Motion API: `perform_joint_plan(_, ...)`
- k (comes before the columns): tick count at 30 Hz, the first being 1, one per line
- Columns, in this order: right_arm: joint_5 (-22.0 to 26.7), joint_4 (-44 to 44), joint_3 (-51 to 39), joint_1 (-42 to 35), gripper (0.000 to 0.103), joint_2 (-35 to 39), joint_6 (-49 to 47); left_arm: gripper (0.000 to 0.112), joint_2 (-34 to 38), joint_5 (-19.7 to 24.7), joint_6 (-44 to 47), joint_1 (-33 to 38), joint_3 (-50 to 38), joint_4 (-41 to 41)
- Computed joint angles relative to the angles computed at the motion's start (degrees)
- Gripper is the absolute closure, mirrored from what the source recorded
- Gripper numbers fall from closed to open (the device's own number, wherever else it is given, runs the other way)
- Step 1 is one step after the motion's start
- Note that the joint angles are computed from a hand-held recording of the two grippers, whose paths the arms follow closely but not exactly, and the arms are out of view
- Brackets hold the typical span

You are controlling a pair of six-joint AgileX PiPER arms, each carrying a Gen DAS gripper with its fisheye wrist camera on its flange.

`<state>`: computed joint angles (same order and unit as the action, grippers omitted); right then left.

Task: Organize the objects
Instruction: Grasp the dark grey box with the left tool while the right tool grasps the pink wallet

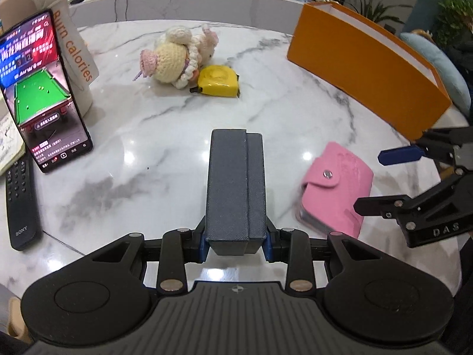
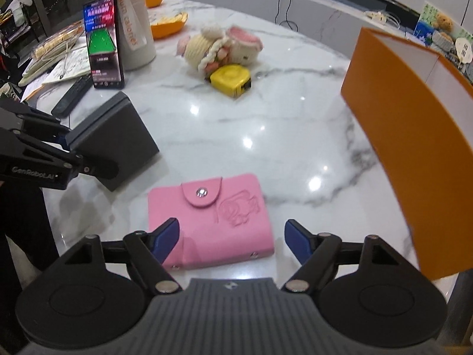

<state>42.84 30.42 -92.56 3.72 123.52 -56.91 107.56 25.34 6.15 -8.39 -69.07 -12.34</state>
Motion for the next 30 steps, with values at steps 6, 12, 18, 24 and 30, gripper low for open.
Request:
perform_joint_plan(6, 2.12, 3.26, 0.01, -0.74, 0.003, 0.95, -2.43, 0.063, -1.06, -4.93, 13.35, 1.58, 4.41, -12.38)
perform_joint_plan(12, 0.93, 4.27, 2.22, 0.44, 0.001, 1.00, -6.43, 0.048, -0.53, -9.36, 16.05, 1.78, 5.59, -17.21)
perform_joint_plan(18, -3.84, 4.95, 4.53, 1.45, 0.001, 0.46, -8.34, 0.047, -0.03, -12.23, 20.15, 0.99, 6.03, -20.85)
perform_joint_plan(24, -5.30, 7.85, 5.13, 1.22, 0.001, 0.73, -12.59, 0.047, 0.47, -13.31, 24.57, 0.42, 6.04, -24.85)
perform_joint_plan(30, -5.74, 13.16, 5.07, 0.67, 0.001, 1.72, -19.62, 0.047, 1.06, -13.43, 28.06, 0.60, 5.69, -28.89)
